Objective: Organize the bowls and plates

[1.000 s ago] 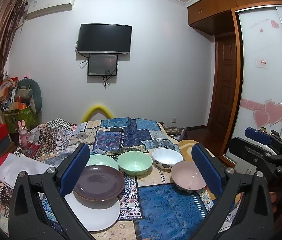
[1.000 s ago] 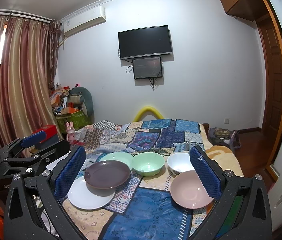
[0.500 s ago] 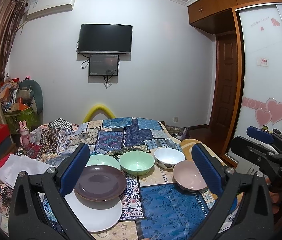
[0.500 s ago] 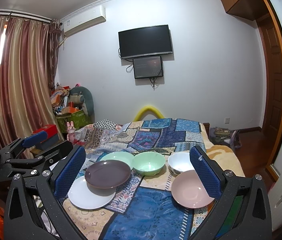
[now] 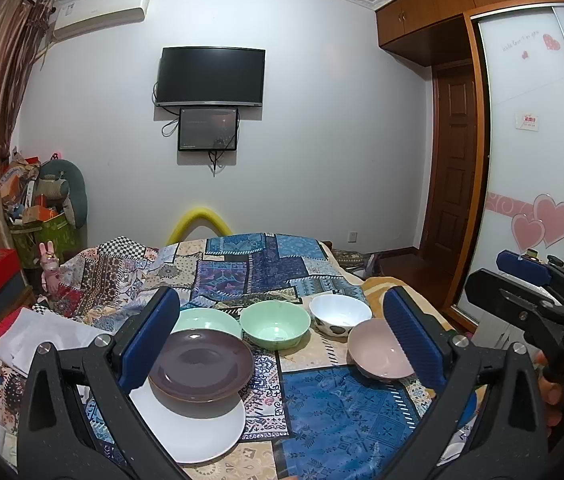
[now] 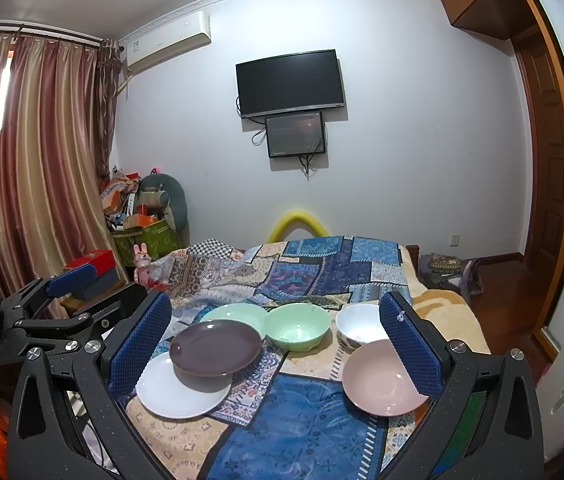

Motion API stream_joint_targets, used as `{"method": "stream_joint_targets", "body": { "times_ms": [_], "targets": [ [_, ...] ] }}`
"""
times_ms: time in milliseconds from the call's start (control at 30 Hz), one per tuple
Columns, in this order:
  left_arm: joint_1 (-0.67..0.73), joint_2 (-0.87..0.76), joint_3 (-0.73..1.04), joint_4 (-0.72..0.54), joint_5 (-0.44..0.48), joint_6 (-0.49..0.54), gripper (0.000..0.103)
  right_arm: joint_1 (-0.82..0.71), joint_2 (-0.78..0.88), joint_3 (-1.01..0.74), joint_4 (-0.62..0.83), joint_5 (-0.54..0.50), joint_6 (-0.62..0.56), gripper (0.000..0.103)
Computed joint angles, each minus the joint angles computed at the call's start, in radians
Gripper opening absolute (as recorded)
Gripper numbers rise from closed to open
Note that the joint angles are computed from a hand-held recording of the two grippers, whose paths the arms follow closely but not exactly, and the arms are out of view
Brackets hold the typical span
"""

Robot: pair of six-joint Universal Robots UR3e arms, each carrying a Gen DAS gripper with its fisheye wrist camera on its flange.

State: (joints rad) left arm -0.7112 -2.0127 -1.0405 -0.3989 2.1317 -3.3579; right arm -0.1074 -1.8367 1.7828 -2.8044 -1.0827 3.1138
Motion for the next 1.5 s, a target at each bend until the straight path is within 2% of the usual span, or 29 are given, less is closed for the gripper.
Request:
{"method": "stream_joint_targets", "body": {
  "times_ms": [1100, 1400, 1500],
  "targets": [
    [0.004, -0.007, 0.016, -0.01, -0.015, -0.006, 0.103, 0.0, 0.0, 0.011, -0.004, 0.002, -0.001, 0.103],
    [0.051, 0.021, -0.056, 0.014, -0.068, -0.017, 0.103, 0.078, 0.105, -0.058, 0.023, -0.067, 0.007, 0.103],
    [0.1, 0.048, -0.112, 0.015, -0.132, -0.029, 0.103, 0.097, 0.158, -0.096, 0.046, -0.069, 0.005, 0.103]
  ]
}}
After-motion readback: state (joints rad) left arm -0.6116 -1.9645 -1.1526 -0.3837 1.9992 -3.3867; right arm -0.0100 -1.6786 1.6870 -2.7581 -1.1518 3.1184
